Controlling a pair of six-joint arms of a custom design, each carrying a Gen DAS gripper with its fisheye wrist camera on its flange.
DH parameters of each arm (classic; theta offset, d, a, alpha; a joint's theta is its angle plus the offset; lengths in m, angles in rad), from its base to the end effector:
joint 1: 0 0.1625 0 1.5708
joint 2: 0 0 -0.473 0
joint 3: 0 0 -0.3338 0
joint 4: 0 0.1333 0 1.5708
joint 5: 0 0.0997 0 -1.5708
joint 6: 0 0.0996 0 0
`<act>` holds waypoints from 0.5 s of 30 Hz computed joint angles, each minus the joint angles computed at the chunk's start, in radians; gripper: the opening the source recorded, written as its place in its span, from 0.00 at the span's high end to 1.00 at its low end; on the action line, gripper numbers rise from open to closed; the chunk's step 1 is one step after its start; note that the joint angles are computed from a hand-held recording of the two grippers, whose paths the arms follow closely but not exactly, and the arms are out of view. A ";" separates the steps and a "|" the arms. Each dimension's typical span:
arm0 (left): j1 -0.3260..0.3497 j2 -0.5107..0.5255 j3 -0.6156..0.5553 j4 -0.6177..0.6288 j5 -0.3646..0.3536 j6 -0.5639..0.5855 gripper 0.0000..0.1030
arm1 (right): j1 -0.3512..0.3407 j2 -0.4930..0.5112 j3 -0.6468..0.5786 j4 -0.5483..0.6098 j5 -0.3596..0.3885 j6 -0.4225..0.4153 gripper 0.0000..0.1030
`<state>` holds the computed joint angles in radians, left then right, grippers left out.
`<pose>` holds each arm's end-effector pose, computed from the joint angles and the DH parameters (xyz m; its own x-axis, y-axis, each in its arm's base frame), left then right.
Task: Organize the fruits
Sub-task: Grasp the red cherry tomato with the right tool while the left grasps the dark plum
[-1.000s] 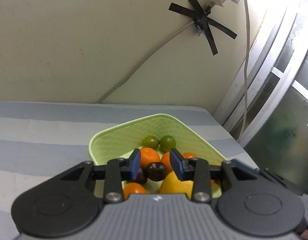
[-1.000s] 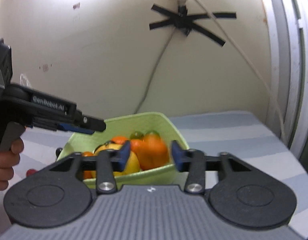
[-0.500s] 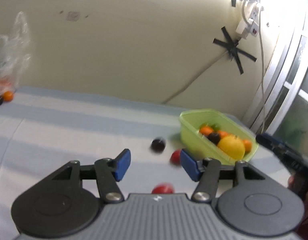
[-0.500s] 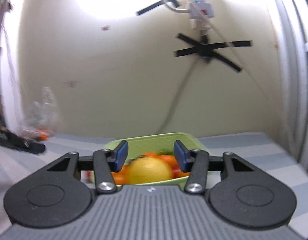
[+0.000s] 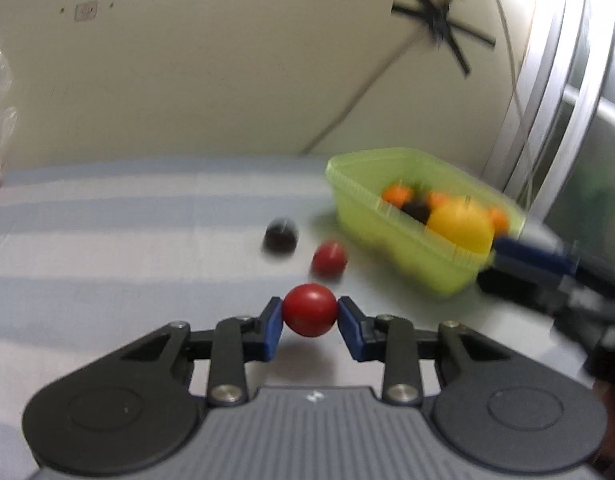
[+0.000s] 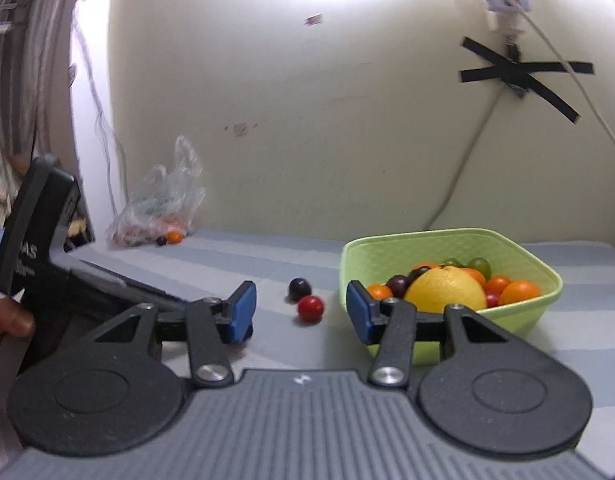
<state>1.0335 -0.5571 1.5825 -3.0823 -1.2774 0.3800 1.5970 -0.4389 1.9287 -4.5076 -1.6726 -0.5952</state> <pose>-0.2228 -0.6906 0.0895 -0.6601 0.6289 -0.4107 0.7509 0.5667 -0.3390 0.1380 -0.5624 0.1175 -0.8238 -0.0073 0.5668 -0.5617 0.1441 -0.8147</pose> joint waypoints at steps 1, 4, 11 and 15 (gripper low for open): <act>-0.002 0.003 -0.033 0.032 -0.030 -0.019 0.71 | -0.003 -0.001 0.001 -0.007 -0.004 0.012 0.49; -0.012 0.034 -0.141 0.116 -0.120 -0.034 0.70 | -0.009 -0.003 0.003 -0.021 -0.029 0.017 0.49; -0.056 0.174 -0.375 0.312 -0.119 0.003 0.70 | 0.003 0.013 -0.017 -0.004 -0.069 -0.058 0.49; -0.058 0.199 -0.413 0.363 -0.089 0.005 0.52 | 0.001 0.011 -0.012 0.014 -0.055 -0.072 0.49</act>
